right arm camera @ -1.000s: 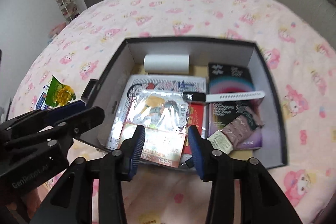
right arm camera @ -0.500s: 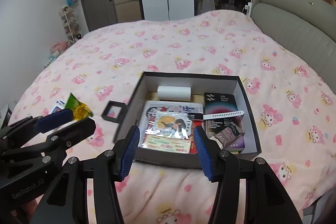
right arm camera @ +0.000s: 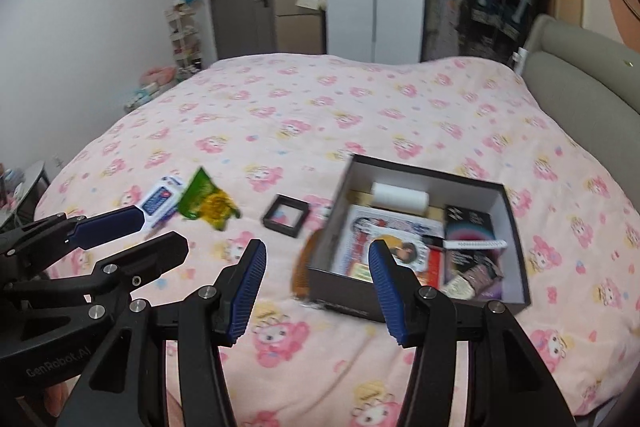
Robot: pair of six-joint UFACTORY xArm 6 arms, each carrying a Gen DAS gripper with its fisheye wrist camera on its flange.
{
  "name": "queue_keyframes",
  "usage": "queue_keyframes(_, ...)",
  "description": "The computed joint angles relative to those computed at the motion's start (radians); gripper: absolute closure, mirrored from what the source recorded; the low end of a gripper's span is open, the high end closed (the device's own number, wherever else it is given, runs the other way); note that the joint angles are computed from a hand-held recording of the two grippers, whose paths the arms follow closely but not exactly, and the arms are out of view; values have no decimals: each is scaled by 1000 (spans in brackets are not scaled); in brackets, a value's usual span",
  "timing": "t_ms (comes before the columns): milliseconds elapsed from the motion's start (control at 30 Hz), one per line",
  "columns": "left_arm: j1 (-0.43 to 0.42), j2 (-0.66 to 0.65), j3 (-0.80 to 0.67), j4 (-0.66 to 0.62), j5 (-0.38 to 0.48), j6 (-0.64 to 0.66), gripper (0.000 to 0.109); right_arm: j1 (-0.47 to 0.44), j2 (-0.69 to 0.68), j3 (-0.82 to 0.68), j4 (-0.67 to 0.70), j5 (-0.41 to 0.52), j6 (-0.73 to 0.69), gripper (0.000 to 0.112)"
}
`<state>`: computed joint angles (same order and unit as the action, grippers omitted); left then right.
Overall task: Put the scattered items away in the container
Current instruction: 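Move the right tool toward the white wet-wipes pack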
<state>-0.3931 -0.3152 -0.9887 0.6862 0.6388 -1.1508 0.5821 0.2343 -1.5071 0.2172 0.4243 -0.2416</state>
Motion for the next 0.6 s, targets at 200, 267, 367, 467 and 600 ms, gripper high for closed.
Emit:
queue_keyframes(200, 39, -151, 138, 40, 63, -106, 55, 75, 47, -53, 33, 4, -29, 63)
queue_keyframes(267, 62, -210, 191, 42, 87, -130, 55, 105, 80, -89, 57, 19, -51, 63)
queue_keyframes(367, 98, -290, 265, 56, 120, -171, 55, 151, 127, -141, 103, 39, -108, 63)
queue_keyframes(467, 157, -350, 338, 59, 111, -212, 55, 195, 188, -205, 122, 57, -146, 63)
queue_keyframes(600, 270, -384, 431, 44, 29, -254, 55, 225, 326, -364, 73, 118, -105, 63)
